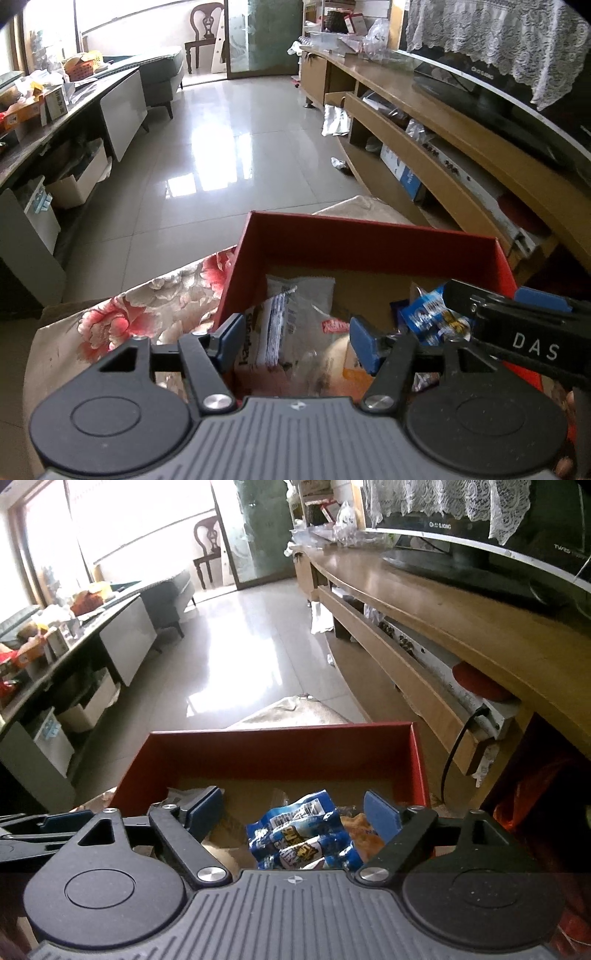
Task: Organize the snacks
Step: 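Open both tools to drop the wafer and blue pouch into the box, then grasp the white-red stick packet with the left tool while the right tool grasps the red Trolli bag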
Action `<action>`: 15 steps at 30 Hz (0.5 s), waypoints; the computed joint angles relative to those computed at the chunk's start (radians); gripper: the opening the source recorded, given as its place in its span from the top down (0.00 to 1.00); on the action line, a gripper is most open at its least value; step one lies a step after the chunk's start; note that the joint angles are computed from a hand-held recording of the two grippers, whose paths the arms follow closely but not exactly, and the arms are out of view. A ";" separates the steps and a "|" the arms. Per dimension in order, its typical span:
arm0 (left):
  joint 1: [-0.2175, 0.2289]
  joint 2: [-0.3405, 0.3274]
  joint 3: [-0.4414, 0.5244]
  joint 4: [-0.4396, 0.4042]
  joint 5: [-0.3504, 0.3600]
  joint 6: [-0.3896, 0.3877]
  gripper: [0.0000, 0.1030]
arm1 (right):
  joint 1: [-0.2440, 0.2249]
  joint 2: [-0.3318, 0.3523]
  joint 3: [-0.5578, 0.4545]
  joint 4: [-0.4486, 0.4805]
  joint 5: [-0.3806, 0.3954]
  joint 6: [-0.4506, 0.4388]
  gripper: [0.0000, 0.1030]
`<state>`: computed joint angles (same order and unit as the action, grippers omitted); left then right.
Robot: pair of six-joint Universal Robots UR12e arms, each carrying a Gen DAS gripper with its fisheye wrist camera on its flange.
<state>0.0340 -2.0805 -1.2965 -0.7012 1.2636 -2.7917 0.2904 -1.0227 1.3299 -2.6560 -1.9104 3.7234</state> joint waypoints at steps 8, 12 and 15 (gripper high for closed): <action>0.020 0.073 -0.093 -0.062 -0.052 0.075 0.31 | 0.016 -0.048 0.058 0.023 -0.018 0.006 0.12; 0.027 0.113 -0.144 -0.164 -0.053 0.128 0.30 | 0.029 -0.079 0.100 0.043 -0.024 0.010 0.12; 0.031 0.138 -0.179 -0.245 -0.043 0.152 0.30 | 0.036 -0.104 0.133 0.061 -0.015 0.015 0.12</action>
<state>0.0655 -1.9429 -1.4751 -0.9463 1.2206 -2.6398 0.3265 -1.1271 1.4624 -2.5948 -1.9249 3.7383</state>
